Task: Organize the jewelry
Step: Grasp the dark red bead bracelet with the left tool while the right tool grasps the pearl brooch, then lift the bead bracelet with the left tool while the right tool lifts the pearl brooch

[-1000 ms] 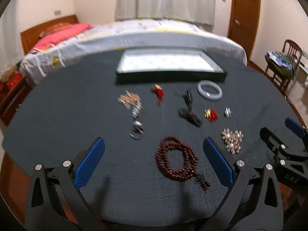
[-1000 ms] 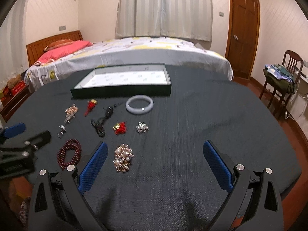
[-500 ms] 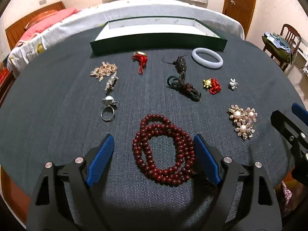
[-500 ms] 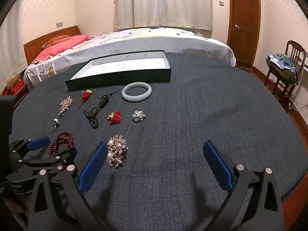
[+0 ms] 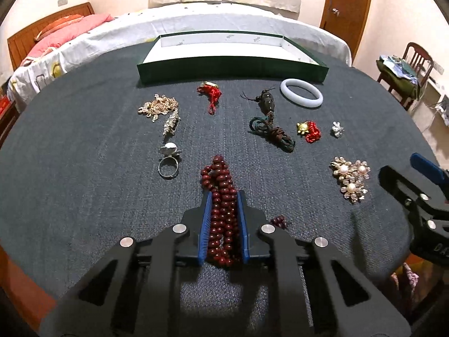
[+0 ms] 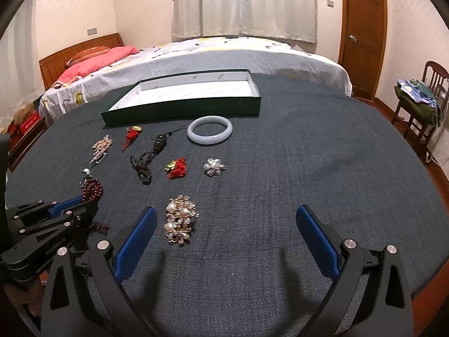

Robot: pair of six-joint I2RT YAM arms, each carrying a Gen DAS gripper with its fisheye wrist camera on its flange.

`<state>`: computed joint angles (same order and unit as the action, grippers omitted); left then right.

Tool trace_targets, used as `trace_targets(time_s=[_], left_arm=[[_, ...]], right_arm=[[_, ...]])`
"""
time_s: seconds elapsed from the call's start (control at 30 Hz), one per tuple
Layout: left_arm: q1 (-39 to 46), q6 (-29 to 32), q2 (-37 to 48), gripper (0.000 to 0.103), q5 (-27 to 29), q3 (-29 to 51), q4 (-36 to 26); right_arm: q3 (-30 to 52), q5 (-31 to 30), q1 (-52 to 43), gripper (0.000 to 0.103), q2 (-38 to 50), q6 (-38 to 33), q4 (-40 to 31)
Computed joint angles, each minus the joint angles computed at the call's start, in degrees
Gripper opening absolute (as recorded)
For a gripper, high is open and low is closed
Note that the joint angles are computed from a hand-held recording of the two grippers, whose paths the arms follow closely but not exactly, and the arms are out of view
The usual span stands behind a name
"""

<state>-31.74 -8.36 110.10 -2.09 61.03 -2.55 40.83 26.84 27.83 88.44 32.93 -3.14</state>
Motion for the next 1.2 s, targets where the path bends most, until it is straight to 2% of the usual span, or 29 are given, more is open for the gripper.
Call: trace_targets(time_s=[0.07,0.17,0.23,0.27,0.3,0.67,0.7,0.77,0.83,0.93,1.1,1.2], left_arm=[[0.27,0.05,-0.79,0.011,0.31,-0.54,0.30],[0.45,0.55,-2.17,0.012,-0.10,-1.40,0.13],[0.84,0.37,-2.63,0.012,-0.25,-1.88,0.22],[1.22,0.16,-2.53,0.012,-0.04,-1.83,0.16],[1.62,-0.09,-2.27,0.012,0.34,-1.61,-0.06],[2.01,-0.01,-1.56,0.014,0.63,-1.74,0.87],[1.83,0.01,-1.48,0.016,-0.03,-1.70,0.97],[1.67,-0.24,-1.30,0.035,-0.76,-1.57,0.89],[2.03,-0.76,-0.96,0.041,-0.55,-1.29,0.80],[2.25,-1.29,-0.52,0.050,-0.69,-1.06,0.93],[2.42,-1.30,0.01,0.051,-0.47,-0.76,0.91],[2.70,-1.93,-1.05,0.051,-0.46,-1.53,1.20]], right_arm=[[0.43,-0.72,0.07,0.096,0.59,-0.26,0.49],[1.20,-2.01,-0.09,0.094,1.62,-1.19,1.39],[1.65,-3.49,-0.52,0.081,2.43,-1.51,1.86],[2.24,-4.79,-0.99,0.065,3.41,-1.50,1.64],[2.78,-6.02,-1.40,0.057,4.37,-1.32,1.32],[3.96,-7.51,-1.40,0.057,7.34,-1.40,2.67],[4.31,-7.71,-1.32,0.057,7.84,-1.52,2.60],[5.01,-7.58,-1.05,0.057,8.65,-1.94,2.34],[5.52,-7.47,-0.72,0.057,9.23,-2.32,1.96],[6.05,-6.93,-0.25,0.050,10.01,-3.07,1.52],[5.63,-7.15,0.02,0.032,9.56,-4.25,1.85],[5.37,-7.43,-0.10,0.031,9.48,-4.36,2.18]])
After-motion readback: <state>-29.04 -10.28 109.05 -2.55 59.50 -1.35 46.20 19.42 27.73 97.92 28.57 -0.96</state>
